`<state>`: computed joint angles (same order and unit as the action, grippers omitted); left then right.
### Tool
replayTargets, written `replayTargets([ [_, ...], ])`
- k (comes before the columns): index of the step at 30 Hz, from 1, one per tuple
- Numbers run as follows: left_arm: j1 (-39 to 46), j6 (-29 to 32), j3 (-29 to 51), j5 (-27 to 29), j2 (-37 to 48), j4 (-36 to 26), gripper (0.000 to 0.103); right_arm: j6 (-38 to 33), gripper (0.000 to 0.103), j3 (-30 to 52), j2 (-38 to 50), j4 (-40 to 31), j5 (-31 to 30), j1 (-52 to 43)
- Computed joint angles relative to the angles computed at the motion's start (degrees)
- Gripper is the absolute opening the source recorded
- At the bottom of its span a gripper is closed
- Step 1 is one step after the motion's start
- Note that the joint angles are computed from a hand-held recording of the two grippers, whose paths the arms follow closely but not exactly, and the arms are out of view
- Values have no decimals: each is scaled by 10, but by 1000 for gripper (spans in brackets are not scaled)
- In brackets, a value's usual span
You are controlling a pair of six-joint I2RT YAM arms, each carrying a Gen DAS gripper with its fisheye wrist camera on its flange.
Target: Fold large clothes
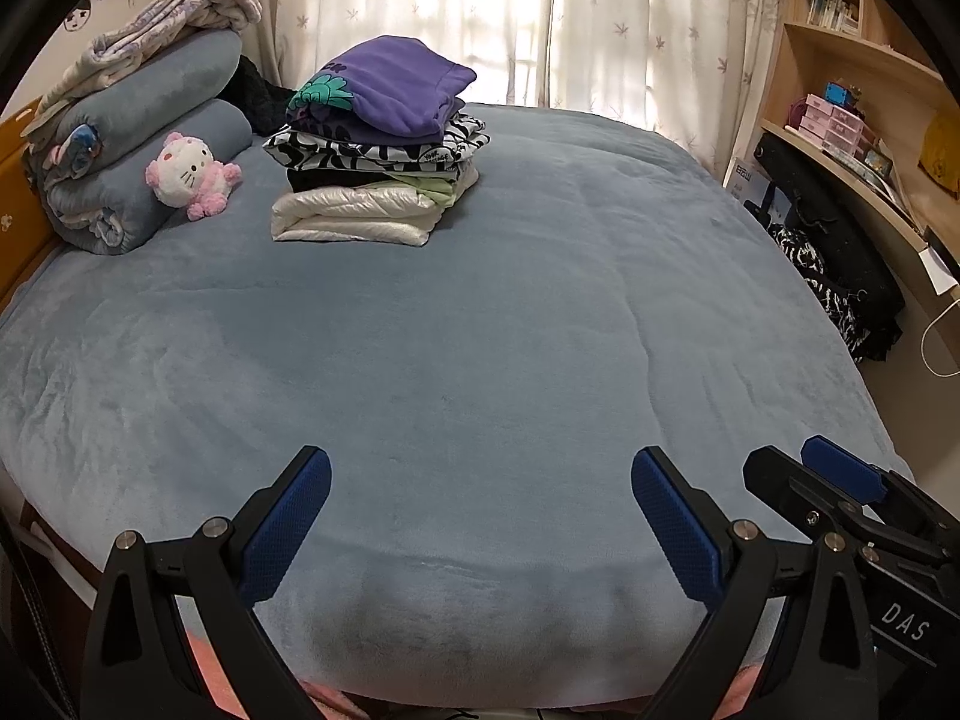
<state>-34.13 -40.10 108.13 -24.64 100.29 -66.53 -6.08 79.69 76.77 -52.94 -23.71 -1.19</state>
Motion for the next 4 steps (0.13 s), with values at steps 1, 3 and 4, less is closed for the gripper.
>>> replayTargets([
  [1,1,1,-1,1,0,1,99,0,74,0,1,-1,0,0],
  [3,3,3,-6,4,-1,3,99,3,74,-3,-3,0,1,1],
  [4,4,3,-7,6,-1,4,99,4,74,-4,-3,-1,2,2],
])
